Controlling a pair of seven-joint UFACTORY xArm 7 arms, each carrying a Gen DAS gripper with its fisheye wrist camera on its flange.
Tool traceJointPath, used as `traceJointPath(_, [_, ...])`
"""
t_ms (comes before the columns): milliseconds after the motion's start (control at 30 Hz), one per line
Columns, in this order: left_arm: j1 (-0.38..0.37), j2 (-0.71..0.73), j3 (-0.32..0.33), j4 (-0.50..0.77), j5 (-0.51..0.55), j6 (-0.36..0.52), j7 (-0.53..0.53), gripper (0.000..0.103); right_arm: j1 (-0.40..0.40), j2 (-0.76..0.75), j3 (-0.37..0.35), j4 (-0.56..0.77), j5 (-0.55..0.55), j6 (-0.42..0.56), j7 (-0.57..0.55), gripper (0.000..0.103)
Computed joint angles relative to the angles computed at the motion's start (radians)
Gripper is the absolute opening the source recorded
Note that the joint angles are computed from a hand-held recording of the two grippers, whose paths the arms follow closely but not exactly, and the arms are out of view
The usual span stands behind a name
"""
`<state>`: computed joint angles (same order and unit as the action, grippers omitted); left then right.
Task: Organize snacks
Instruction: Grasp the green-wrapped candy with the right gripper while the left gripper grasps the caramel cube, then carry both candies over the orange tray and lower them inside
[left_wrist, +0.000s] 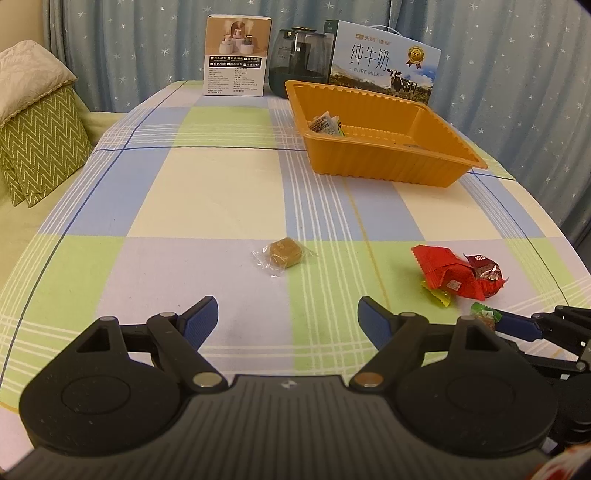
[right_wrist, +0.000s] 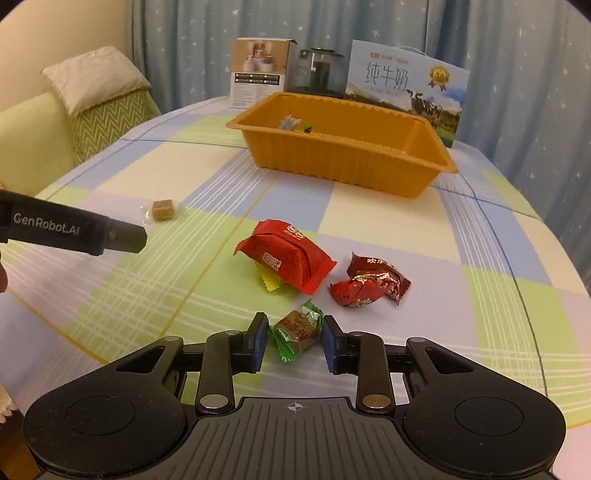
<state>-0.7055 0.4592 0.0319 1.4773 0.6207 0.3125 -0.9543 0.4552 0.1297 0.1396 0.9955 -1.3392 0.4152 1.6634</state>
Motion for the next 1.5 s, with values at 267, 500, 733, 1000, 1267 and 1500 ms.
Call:
traceJointPath(267, [-0.005,0.013,0.007,0.017,-0.002,-0.003,0.004,0.081,-0.003,-0.024,0.0,-0.019,-0.005,0.019,0.055,0.028])
traceJointPath(500, [-0.012,0.08,0.029,0.113,0.004,0.022,0.005,0.078,-0.021,-0.06,0.016,-0.032,-0.091,0.075,0.195,0.028])
traceJointPath(733, [-0.013,0.182,0.035,0.265,0.027,0.113,0.182,0.061,-0.041,-0.063,0.022,-0.037,-0.077,0.057,0.211,0.028])
traceJointPath(1000, [0.039,0.228,-0.015,0.31,-0.105,0.096,0.363,0.04,-0.053,-0.058,0.018,-0.035,-0.083,0.034,0.24,0.029])
traceJointPath(1267, [0.032,0.234,-0.022,0.328,-0.194,0.114,0.461,0.025,-0.056,-0.065,0.018,-0.041,-0.084,0.031,0.257,0.028])
traceJointPath(1500, [0.023,0.203,-0.014,0.284,-0.218,0.084,0.433,0.024,-0.054,-0.071,0.023,-0.039,-0.102,0.043,0.274,0.028])
